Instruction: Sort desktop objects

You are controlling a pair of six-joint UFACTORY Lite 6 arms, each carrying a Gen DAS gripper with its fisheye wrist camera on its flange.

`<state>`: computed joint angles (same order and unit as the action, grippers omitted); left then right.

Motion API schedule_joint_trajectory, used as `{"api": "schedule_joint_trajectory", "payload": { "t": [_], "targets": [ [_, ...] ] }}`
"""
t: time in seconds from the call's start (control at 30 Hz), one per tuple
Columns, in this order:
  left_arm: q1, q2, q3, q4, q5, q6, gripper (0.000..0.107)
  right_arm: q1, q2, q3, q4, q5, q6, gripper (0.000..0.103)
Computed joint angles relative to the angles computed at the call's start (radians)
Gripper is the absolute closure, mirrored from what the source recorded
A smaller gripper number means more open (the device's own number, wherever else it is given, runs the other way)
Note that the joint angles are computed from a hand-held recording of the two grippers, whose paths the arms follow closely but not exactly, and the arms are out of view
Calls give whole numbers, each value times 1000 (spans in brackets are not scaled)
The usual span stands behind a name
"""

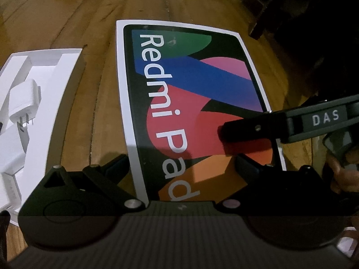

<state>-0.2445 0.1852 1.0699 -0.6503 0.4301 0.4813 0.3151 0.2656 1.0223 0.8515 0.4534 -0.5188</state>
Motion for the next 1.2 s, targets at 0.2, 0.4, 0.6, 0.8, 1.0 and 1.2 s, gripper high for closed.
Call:
{"api": "schedule_joint_trajectory", "payload": {
  "t": [0.2,0.4,0.6,0.8,1.0,1.2],
  "targets": [
    [-8,-19,-8,48,-23,-60,6,-9,-21,-7,45,21,-50,6],
    [-1,-129,-52,160,-24,-138,6,-20,-58,-15,94,88,-88,6],
    [47,-184,-62,122,25,-110,6,-6,-120,-22,179,67,-178,6],
    [45,-179,-37,198,3,-169,6,31,-133,-2,207,35,-232,6],
    [105,-181,-10,110,33,-79,6,36,-78,44,234,38,-225,6],
    [124,-205,-4,99,57,-64,6,46,-52,66,248,32,-216,6]
  ]
}}
